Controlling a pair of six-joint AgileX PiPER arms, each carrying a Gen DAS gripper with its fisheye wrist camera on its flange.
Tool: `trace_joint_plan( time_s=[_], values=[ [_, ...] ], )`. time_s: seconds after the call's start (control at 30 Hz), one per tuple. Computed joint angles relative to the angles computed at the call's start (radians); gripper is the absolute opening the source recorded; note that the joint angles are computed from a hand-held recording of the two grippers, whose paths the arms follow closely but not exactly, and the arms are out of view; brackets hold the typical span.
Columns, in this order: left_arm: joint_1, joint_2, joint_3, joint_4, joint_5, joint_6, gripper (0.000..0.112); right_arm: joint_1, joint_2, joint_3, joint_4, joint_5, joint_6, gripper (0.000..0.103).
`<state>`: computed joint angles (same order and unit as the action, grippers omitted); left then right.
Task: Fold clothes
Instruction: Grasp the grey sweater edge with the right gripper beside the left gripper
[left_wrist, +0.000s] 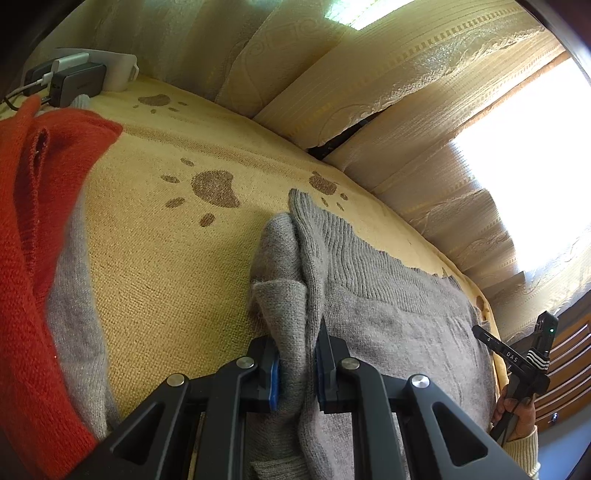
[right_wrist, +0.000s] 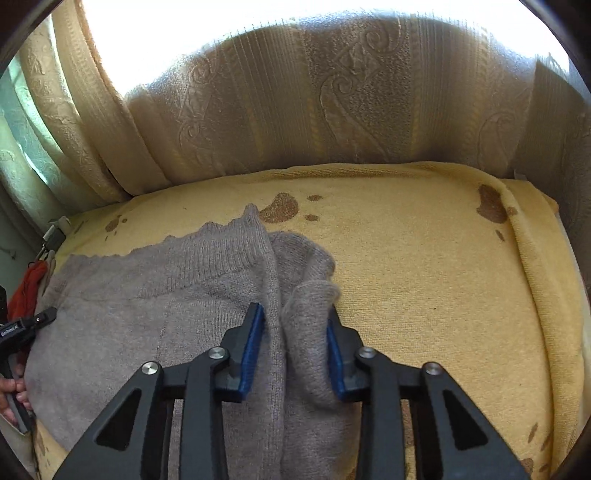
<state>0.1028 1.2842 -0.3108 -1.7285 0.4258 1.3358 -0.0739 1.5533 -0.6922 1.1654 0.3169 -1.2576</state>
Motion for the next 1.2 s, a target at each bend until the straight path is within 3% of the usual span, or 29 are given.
trace_joint_plan(
  time_s=[0.07, 0.17, 0.27, 0.37, 0.63, 0.8, 0.9, 1.0, 1.1, 1.2],
  values=[
    [0.002, 0.001, 0.0, 0.001, 0.003, 0.002, 0.015, 0.012, 0.002, 0.003, 0.007, -0.013, -0.014, 0.033],
    [0.012, 0.007, -0.003, 0.008, 0.015, 0.0, 0.015, -0.046, 0.033, -0.02, 0.041, 0.072, -0.042, 0.034],
    [0.038, 0.018, -0.007, 0.027, 0.047, -0.008, 0.015, -0.074, 0.057, -0.031, 0.06, 0.114, -0.075, 0.042],
    [0.06, 0.029, -0.009, 0.035, 0.074, -0.006, 0.015, -0.07, 0.05, -0.019, 0.091, 0.104, -0.132, 0.044],
    [0.06, 0.032, -0.019, 0.062, 0.077, -0.035, 0.015, -0.009, 0.025, -0.003, 0.051, 0.016, -0.083, 0.044],
    [-0.019, 0.006, -0.021, 0.032, -0.017, -0.036, 0.015, 0.066, -0.035, 0.047, 0.082, -0.096, -0.084, 0.022],
    [-0.084, -0.015, -0.026, 0.033, -0.098, -0.057, 0.015, 0.051, -0.077, 0.085, 0.243, -0.096, -0.223, 0.019],
    [-0.082, -0.034, -0.024, 0.051, -0.105, -0.088, 0.015, 0.029, -0.147, 0.127, 0.343, -0.075, -0.307, 0.019],
    [-0.078, -0.073, -0.024, 0.111, -0.108, -0.161, 0.015, 0.054, -0.245, 0.162, 0.309, -0.103, -0.273, 0.019],
    [-0.111, -0.137, -0.032, 0.255, -0.143, -0.322, 0.015, 0.081, -0.343, 0.18, 0.151, -0.123, -0.112, 0.019]
  ],
)
